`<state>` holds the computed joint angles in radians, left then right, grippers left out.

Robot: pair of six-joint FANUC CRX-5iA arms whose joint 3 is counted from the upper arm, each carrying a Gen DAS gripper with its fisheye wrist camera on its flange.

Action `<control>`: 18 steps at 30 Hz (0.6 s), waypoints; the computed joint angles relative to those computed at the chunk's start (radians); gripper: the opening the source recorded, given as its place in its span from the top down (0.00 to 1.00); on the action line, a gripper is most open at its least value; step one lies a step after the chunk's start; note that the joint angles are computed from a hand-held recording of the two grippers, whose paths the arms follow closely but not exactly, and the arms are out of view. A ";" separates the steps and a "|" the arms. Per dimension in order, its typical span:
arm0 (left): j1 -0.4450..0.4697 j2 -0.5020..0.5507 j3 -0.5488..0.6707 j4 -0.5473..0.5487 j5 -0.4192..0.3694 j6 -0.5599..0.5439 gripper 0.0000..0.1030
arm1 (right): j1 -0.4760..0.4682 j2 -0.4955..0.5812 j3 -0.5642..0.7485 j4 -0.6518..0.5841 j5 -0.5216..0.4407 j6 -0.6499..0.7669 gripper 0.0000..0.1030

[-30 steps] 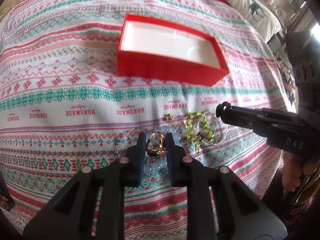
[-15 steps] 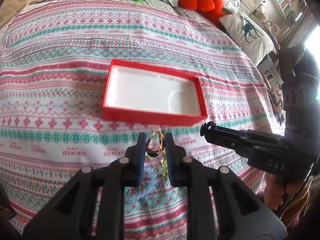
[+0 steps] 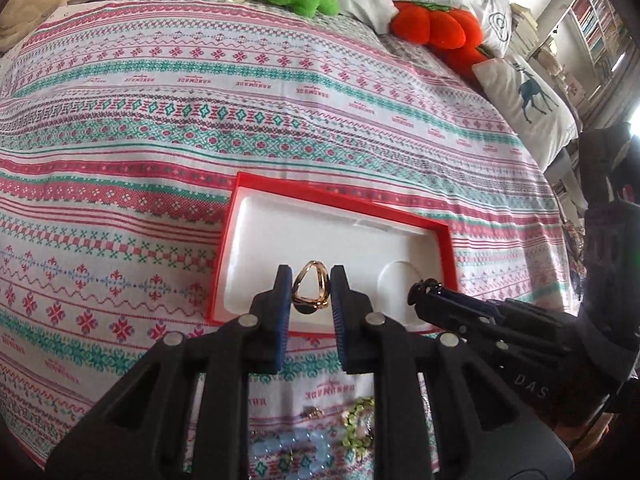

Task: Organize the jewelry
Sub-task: 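Carry the ring and clip into the red box and open both grippers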

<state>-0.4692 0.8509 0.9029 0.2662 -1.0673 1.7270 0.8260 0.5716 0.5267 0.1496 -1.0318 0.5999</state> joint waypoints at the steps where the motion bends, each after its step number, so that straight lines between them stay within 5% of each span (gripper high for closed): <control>1: -0.002 0.013 0.023 -0.014 -0.014 0.007 0.80 | -0.001 0.005 0.006 0.001 -0.004 0.006 0.87; 9: 0.001 0.025 0.046 -0.011 -0.023 -0.002 0.79 | -0.003 -0.027 -0.061 0.055 0.062 -0.031 0.82; 18: -0.002 -0.067 -0.082 -0.005 0.048 -0.018 0.54 | 0.012 -0.067 -0.102 0.086 0.067 -0.060 0.71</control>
<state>-0.4711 0.7835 0.8214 0.2614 -1.0196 1.7089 0.8375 0.5051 0.4250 0.2361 -0.9647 0.5398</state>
